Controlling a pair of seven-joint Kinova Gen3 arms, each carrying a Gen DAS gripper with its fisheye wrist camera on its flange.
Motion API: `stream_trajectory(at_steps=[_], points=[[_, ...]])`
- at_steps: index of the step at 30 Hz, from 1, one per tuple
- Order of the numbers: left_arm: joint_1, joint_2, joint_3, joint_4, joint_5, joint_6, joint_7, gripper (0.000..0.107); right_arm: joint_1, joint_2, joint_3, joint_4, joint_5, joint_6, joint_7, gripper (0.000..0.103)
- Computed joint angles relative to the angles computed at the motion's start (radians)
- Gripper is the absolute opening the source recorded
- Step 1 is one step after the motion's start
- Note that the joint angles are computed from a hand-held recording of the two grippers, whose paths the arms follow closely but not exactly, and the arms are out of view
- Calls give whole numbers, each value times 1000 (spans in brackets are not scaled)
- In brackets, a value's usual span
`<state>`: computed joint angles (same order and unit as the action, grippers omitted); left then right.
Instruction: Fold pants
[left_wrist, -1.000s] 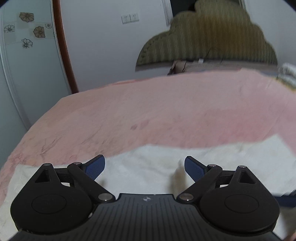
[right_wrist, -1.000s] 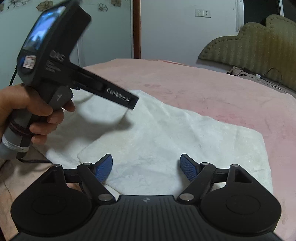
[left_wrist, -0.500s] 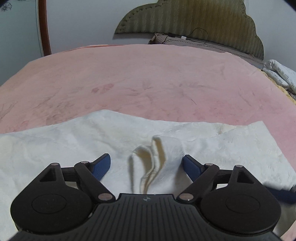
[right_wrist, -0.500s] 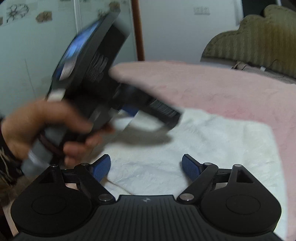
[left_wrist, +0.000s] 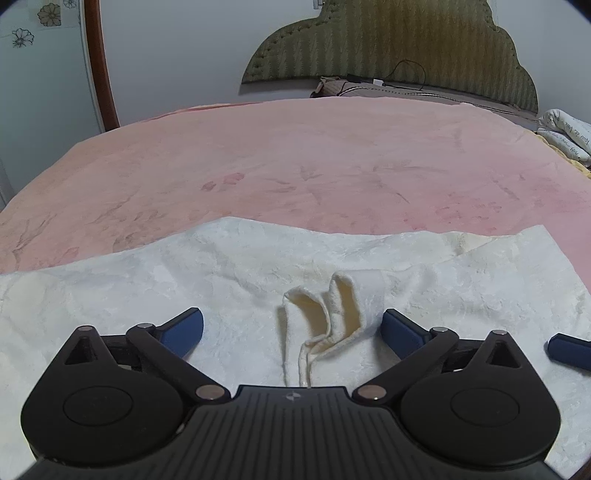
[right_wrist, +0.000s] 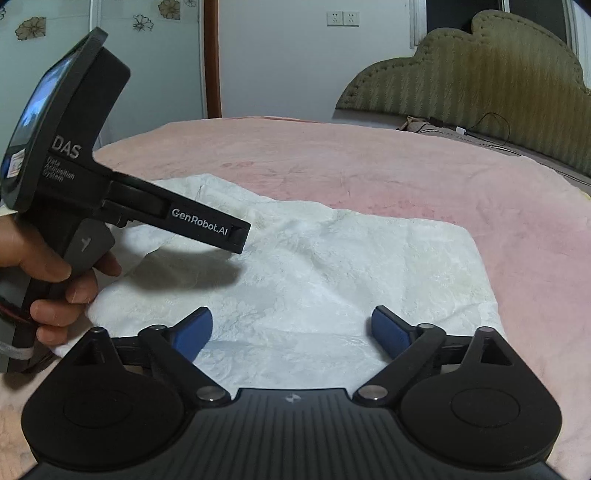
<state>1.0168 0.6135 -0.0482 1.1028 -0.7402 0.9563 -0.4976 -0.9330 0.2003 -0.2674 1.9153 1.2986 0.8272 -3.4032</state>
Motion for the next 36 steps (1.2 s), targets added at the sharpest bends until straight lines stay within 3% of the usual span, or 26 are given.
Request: stream_trajectory(at_steps=[10,14,18,23,27,29,32,34,36], points=[[13,-8,-10,33,-29,-21,43,103,-4,3,2,-8,-10,11,7,99],[23,-17,-4,22,-26,34,39,103,-4,2,2,-7,-9,10,7,99],[53,-70,-7,128,-87,21,100,103,-3,6,3,-8,-6,9,6,99],[34,-173,45,239,-119,13,173,103,-1,4,3,-24,-38,14,49,99],[96,-222,20,325,-226,132,280,103,-12,8,3,-34,-3,-2,5,99],[50,-221,64,329,-205,189,251,103,-18,6,21,-27,33,-63,-14,99],[-12,-281,128,405,-188,171,288,103,-4,39,9,-74,-12,-58,55,99],[29,-311,105,457,-235,198,369,103,-19,36,16,-91,-29,-41,68,99],[93,-307,38,466,-247,277,414,103,-27,29,20,-92,-5,-56,64,99]])
